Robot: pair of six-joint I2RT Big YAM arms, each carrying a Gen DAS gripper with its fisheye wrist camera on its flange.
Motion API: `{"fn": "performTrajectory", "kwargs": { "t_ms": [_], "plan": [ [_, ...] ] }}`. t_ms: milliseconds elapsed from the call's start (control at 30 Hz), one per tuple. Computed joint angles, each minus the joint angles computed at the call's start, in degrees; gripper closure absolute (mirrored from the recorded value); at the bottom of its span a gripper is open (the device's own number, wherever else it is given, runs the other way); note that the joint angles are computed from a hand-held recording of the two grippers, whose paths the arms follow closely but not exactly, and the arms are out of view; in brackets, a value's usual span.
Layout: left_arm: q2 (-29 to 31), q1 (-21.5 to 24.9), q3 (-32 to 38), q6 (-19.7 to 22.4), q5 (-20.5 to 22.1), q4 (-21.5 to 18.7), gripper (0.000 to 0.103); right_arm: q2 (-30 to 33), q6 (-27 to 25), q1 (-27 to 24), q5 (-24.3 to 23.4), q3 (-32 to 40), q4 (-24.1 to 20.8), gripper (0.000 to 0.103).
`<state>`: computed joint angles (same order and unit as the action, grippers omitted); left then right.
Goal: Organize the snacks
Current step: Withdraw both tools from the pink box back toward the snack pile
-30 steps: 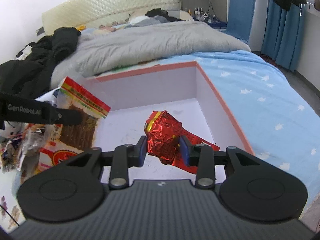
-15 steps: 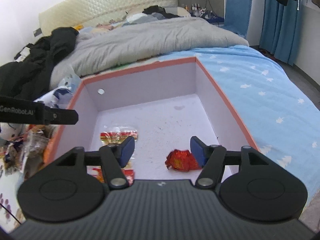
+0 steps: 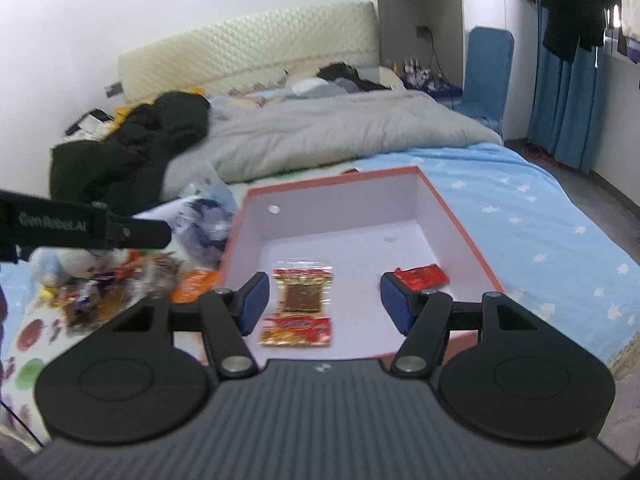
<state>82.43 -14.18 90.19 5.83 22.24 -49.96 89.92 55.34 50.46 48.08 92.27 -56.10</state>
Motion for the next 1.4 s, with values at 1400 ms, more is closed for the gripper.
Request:
{"fn": "performTrajectory", "kwargs": {
  "t_ms": [1400],
  "plan": [
    [-23.1,29.0,-26.6,1.8,8.1,-1.7,0.082,10.9,-4.3,15.0,-0.3,10.5,3.2,0.039]
  ]
}}
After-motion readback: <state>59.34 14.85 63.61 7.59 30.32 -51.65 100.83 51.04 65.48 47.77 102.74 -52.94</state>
